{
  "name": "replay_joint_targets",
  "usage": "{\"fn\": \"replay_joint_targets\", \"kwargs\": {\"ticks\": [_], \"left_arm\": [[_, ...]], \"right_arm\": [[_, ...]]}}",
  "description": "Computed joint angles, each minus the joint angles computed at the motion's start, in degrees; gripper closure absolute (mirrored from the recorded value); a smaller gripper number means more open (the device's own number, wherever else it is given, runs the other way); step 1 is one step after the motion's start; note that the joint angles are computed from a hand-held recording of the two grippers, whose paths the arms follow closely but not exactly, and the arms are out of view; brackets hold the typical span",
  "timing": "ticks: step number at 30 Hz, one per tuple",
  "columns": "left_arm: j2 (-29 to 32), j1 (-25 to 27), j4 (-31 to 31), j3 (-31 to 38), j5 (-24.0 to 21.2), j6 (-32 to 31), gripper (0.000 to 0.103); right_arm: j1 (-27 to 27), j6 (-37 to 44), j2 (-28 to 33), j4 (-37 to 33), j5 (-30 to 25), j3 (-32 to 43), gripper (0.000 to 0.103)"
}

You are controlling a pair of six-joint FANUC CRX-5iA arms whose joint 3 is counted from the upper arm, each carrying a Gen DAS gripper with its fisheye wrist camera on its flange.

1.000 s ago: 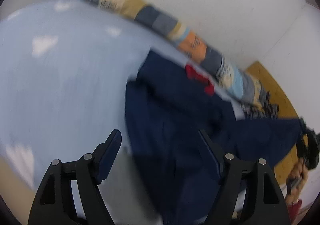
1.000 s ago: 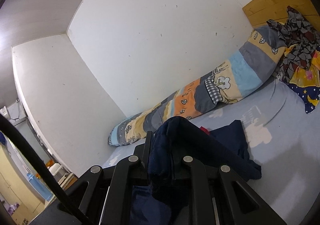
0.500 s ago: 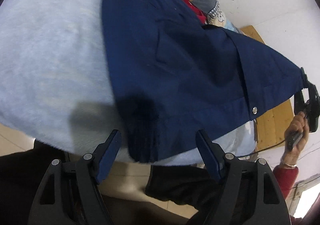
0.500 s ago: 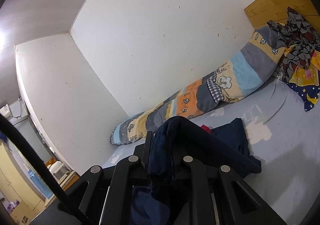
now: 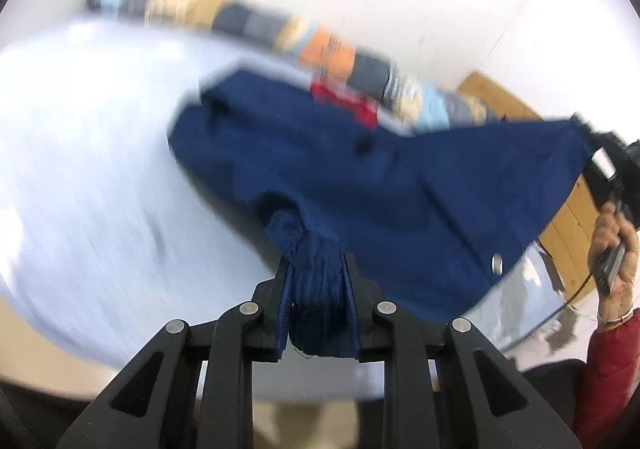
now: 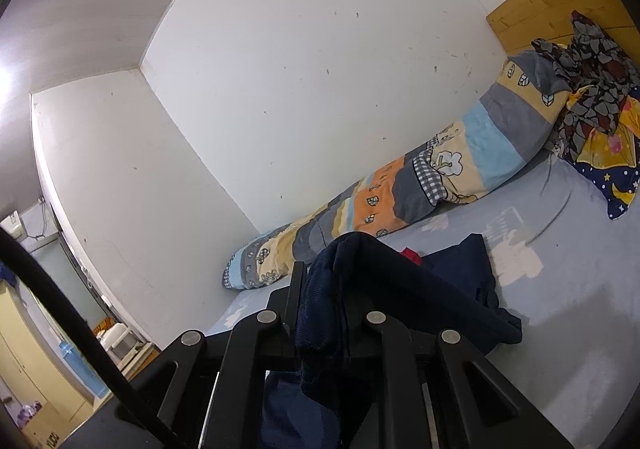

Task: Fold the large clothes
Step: 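Carry the hem with both grippers toward the red collar, folding the jacket, then lower the hem onto the jacket and open both grippers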

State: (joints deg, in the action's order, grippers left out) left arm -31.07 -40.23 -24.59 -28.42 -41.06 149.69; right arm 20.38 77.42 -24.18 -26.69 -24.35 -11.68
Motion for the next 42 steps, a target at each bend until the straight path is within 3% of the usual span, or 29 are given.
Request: {"fn": "replay_joint_targets", "kwargs": {"ticks": [2, 3, 5, 9, 11, 14, 18, 21, 26, 28, 29, 30, 31, 32, 33, 35, 38, 42], "left_arm": [[-0.7, -3.3, -8.4, 3.4, -4.0, 4.9, 0.081], [-1.1, -2.6, -9.3, 4.1, -4.3, 4.5, 0.081], [-3.0, 1.8, -7.8, 4.2, -3.0, 1.5, 0.081], [-0.2, 8.5, -8.3, 9.5, -0.6, -2.1, 0.081], [0.7, 14.2, -2.7, 10.4, 2.9, -8.5, 0.081], [6.2, 23.6, 10.2, 13.1, 8.4, -20.7, 0.081], [17.5, 29.2, 20.4, 20.7, 10.2, -30.9, 0.081], [27.2, 30.9, 23.4, 28.5, 9.0, -34.7, 0.081], [42.8, 31.4, 22.3, 42.0, 4.0, -33.7, 0.079], [48.7, 32.8, 26.8, 46.0, 2.0, -35.7, 0.066], [52.0, 34.0, 31.3, 48.0, 0.8, -38.2, 0.045], [54.7, 34.6, 32.8, 50.5, -0.4, -38.7, 0.029], [56.0, 35.2, 35.0, 50.9, -0.1, -39.7, 0.029], [56.6, 35.6, 36.5, 50.5, 0.8, -40.0, 0.029], [56.8, 35.9, 37.3, 50.3, 1.4, -40.1, 0.029], [55.4, 36.7, 42.0, 46.3, 5.4, -44.1, 0.027], [51.8, 36.8, 43.9, 40.8, 8.5, -49.0, 0.027], [44.5, 35.4, 52.6, 27.7, 14.4, -63.2, 0.026]], "right_arm": [[-0.1, 0.2, -0.1, -0.3, 0.1, 0.0, 0.089], [-0.1, 0.2, 0.0, -0.2, 0.2, 0.1, 0.089], [0.1, -0.5, 0.1, 0.6, 0.8, -0.1, 0.089], [0.2, -2.2, 1.0, 2.4, 1.9, 0.2, 0.089], [0.6, -5.1, 2.1, 5.7, 2.7, 0.5, 0.089], [-0.5, -6.6, 5.5, 7.2, 2.1, 3.3, 0.089], [-2.4, -6.9, 12.6, 8.7, -0.7, 9.8, 0.089], [-4.6, -5.0, 19.4, 7.4, -3.1, 16.2, 0.089], [-8.7, -4.5, 34.9, 4.2, -10.2, 31.1, 0.089], [-10.8, -6.5, 42.3, 1.6, -16.1, 39.0, 0.084], [-12.0, -8.9, 46.3, 0.1, -19.6, 43.2, 0.08], [-13.1, -10.7, 49.4, -1.3, -22.1, 46.3, 0.06], [-14.0, -13.6, 52.9, -2.1, -24.6, 49.4, 0.04], [-14.2, -16.4, 54.4, -1.0, -25.4, 50.2, 0.037], [-14.4, -18.4, 55.4, -0.3, -25.6, 50.4, 0.037], [-15.7, -16.4, 55.4, -3.3, -24.2, 49.3, 0.037], [-16.3, -11.2, 52.3, -4.0, -20.7, 44.8, 0.03], [-15.7, -2.4, 46.9, -5.1, -19.6, 38.4, 0.029]]}}
